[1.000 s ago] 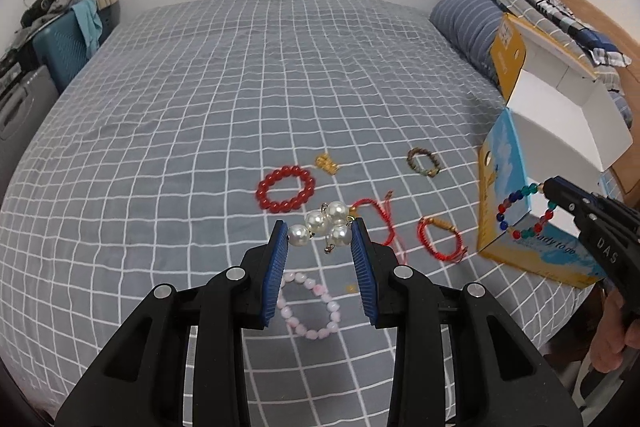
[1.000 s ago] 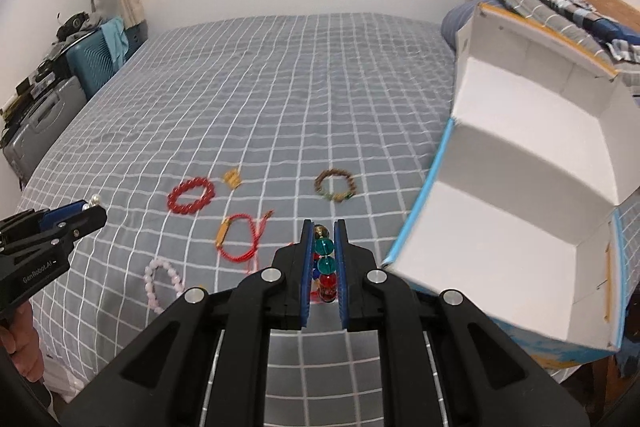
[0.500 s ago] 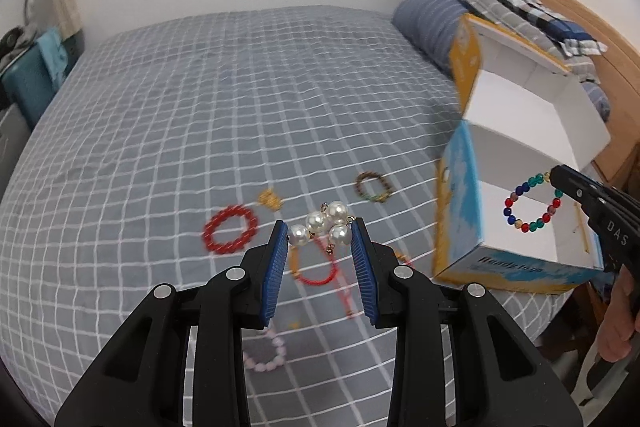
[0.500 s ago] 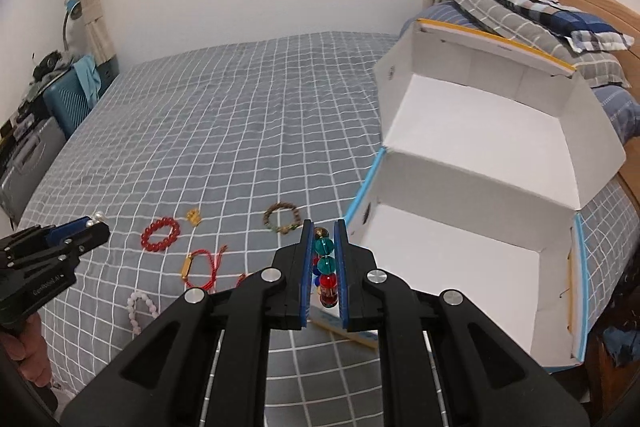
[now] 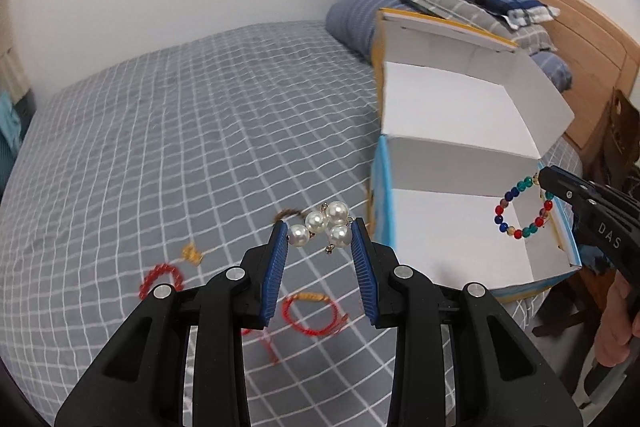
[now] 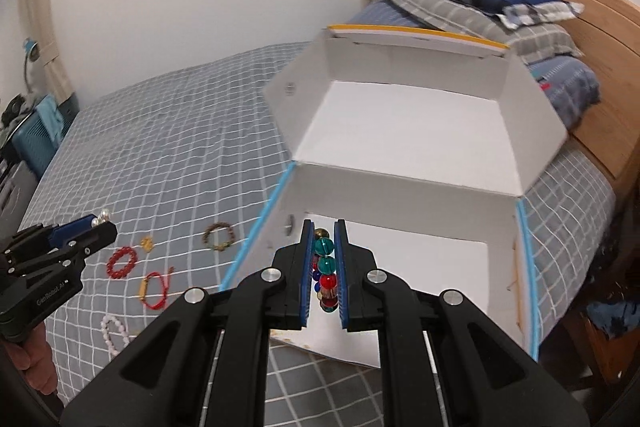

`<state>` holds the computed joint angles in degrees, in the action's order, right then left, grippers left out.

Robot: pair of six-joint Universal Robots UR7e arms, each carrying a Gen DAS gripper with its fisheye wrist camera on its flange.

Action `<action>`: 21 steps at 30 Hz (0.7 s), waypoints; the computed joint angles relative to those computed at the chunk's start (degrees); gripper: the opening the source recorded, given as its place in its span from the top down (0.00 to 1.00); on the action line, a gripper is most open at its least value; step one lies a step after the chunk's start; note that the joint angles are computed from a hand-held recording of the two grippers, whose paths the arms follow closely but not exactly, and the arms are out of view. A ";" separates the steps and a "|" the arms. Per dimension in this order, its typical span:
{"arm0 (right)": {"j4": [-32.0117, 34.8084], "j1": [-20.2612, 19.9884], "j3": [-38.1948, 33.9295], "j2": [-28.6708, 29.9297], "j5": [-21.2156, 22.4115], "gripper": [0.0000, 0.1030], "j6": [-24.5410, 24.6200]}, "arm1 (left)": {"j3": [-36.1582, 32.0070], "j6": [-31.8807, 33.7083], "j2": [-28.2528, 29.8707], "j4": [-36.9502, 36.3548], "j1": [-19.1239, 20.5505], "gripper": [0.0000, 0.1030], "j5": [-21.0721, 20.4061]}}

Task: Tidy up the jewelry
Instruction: 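Carry the pearl earrings and multicolour bracelet in both tools toward the open box, then open the left tool to drop the pearls while the right tool releases the bracelet into the box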

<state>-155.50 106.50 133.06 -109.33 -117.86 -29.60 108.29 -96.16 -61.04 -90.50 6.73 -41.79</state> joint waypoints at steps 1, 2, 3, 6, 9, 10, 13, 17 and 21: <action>-0.03 -0.98 -0.13 -0.49 0.23 0.91 -0.17 | -0.55 1.75 0.87 -1.55 0.52 0.69 0.22; 0.05 -1.66 -0.23 -0.90 0.33 0.91 -0.27 | -1.03 3.18 1.60 -2.84 0.97 0.69 0.41; 0.09 -2.75 -0.37 -1.35 0.41 0.91 -0.34 | -1.75 4.97 2.70 -4.25 1.46 0.69 0.60; 0.23 -5.39 -0.75 -2.21 0.62 0.91 -0.69 | -2.98 8.68 4.73 -7.34 2.30 0.69 0.91; -0.04 -7.45 -0.92 -2.57 0.60 0.91 -0.95 | -4.18 12.36 7.09 -11.11 3.26 0.69 1.20; -0.08 -8.23 -1.04 -2.69 0.75 0.91 -1.02 | -4.53 13.89 8.02 -12.90 3.73 0.69 1.15; -0.71 -11.04 -1.41 -2.86 1.66 0.91 -1.91 | -5.15 16.44 9.82 -15.90 4.69 0.69 0.68; -1.42 -13.58 -1.97 -2.09 2.02 0.91 -2.25 | -5.52 20.32 12.10 -20.38 5.85 0.69 -0.59; -2.03 -15.48 -2.13 -0.87 1.74 0.91 -2.47 | -6.99 23.66 14.73 -23.14 7.27 0.69 -1.82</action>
<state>-157.54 91.02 130.94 -110.21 -116.12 -32.07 101.30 -72.50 -46.31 -113.64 14.00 -43.60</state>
